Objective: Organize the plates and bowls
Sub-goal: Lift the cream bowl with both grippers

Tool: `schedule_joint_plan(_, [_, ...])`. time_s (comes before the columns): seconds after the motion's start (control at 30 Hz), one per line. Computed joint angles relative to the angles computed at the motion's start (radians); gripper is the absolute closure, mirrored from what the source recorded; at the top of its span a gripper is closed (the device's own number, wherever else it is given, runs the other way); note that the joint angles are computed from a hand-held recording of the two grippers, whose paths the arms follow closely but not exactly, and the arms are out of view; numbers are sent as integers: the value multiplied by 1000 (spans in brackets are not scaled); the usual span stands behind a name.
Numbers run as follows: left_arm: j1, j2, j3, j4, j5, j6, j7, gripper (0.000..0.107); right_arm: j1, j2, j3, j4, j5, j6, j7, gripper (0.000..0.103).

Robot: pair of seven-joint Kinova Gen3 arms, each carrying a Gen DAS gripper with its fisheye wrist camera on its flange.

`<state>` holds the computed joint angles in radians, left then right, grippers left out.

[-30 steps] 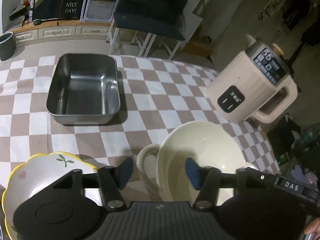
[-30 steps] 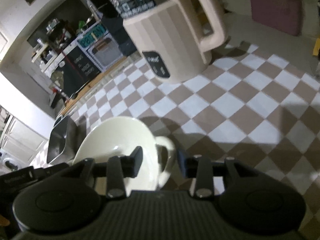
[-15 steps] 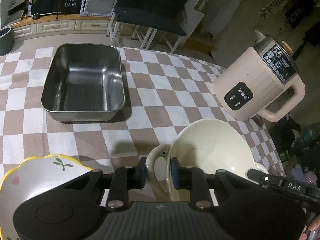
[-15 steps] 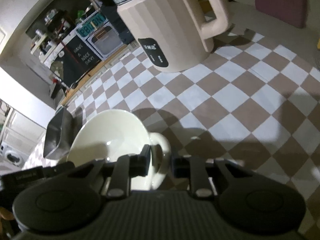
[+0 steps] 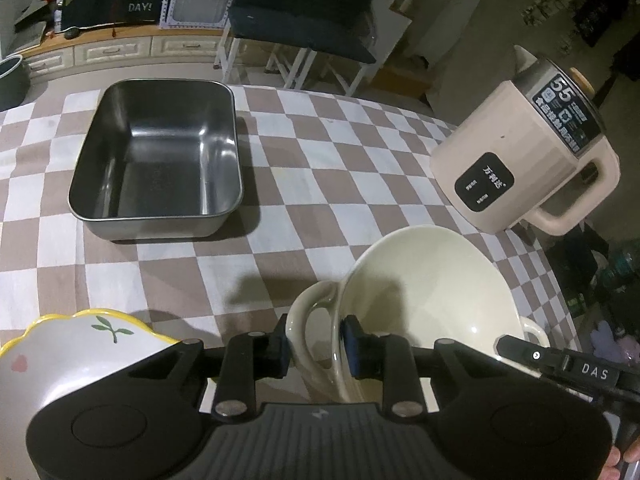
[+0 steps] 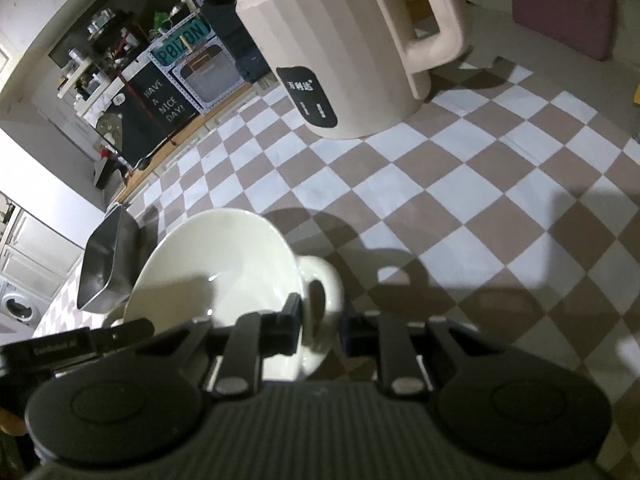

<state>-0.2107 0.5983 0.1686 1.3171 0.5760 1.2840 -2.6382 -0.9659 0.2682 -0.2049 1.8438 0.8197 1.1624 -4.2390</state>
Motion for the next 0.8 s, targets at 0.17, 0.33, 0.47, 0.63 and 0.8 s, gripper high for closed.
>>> schedule_joint_plan(0.17, [-6, -13, 2, 29, 16, -26, -4, 79, 0, 11, -2, -29, -21, 25, 62, 81])
schedule_joint_plan(0.33, [-34, -10, 7, 55, 57, -31, -46, 79, -9, 27, 2, -63, -35, 65, 115, 81])
schedule_joint_plan(0.47, [-48, -22, 7, 63, 73, -24, -66, 79, -22, 35, 5, -98, -48, 99, 162, 80])
schedule_joint_plan(0.63, [-74, -49, 4, 66, 106, 11, -86, 80, -53, 36, 5, -137, -40, 167, 183, 80])
schedule_joint_plan(0.8, [-107, -96, -8, 73, 146, 58, -115, 80, -100, 37, -5, -185, -16, 261, 181, 80])
